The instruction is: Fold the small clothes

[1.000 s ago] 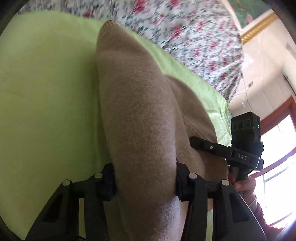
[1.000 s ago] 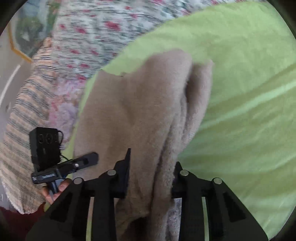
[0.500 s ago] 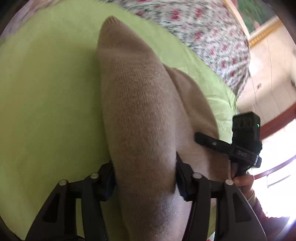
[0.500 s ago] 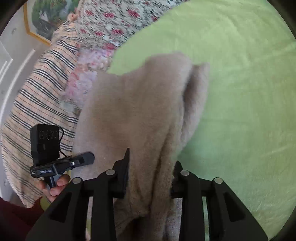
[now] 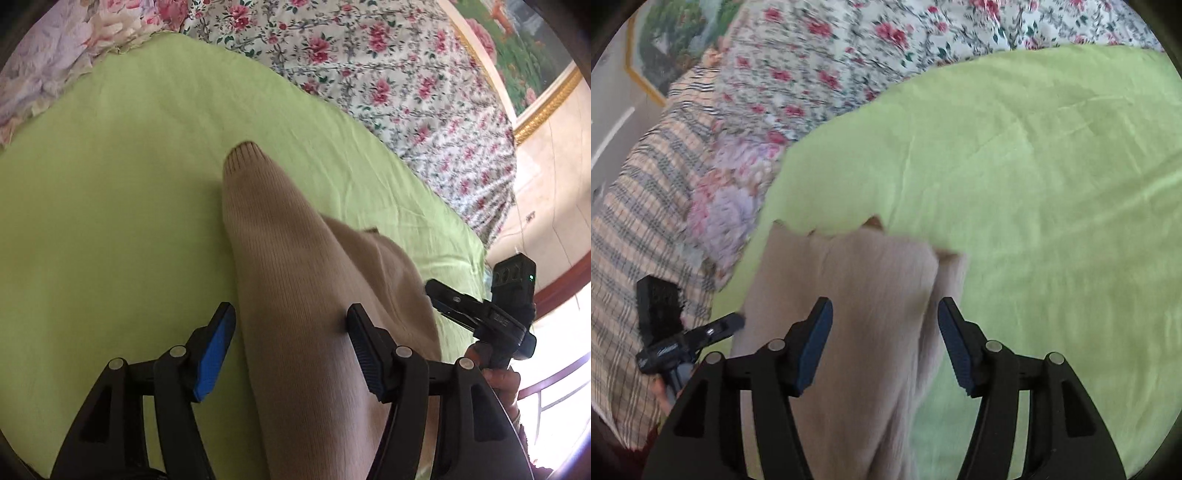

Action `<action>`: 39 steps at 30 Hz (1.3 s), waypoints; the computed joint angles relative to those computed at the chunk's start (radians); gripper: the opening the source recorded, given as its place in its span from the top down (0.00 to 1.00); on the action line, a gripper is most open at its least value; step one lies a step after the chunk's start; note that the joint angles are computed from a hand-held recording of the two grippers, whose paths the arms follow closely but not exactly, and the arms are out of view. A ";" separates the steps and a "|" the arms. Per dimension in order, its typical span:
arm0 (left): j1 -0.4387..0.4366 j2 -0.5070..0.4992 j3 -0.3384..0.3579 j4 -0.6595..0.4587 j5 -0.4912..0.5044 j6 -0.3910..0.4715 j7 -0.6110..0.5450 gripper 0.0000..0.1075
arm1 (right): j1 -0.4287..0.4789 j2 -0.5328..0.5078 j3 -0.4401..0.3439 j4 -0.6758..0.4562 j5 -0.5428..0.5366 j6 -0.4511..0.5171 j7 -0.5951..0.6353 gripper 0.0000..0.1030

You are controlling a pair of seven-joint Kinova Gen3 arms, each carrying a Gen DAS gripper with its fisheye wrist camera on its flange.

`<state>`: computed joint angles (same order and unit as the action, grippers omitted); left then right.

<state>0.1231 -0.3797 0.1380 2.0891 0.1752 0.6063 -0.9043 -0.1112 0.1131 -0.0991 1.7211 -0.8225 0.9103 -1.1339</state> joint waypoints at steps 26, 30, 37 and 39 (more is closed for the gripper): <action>0.046 -0.073 0.274 -0.103 -0.361 0.288 0.365 0.52 | 0.020 -0.239 0.109 0.217 -0.097 0.042 0.071 0.81; 0.015 -0.195 0.450 -0.088 -0.292 0.369 0.439 0.50 | 0.005 -0.366 0.173 0.323 -0.103 0.109 0.118 0.59; -0.149 -0.322 0.718 -0.106 -0.148 0.460 0.526 0.48 | -0.050 -0.475 0.154 0.385 -0.013 0.126 0.067 0.59; -0.192 -0.338 0.754 -0.101 -0.120 0.457 0.519 0.48 | -0.074 -0.477 0.130 0.389 0.020 0.099 0.044 0.59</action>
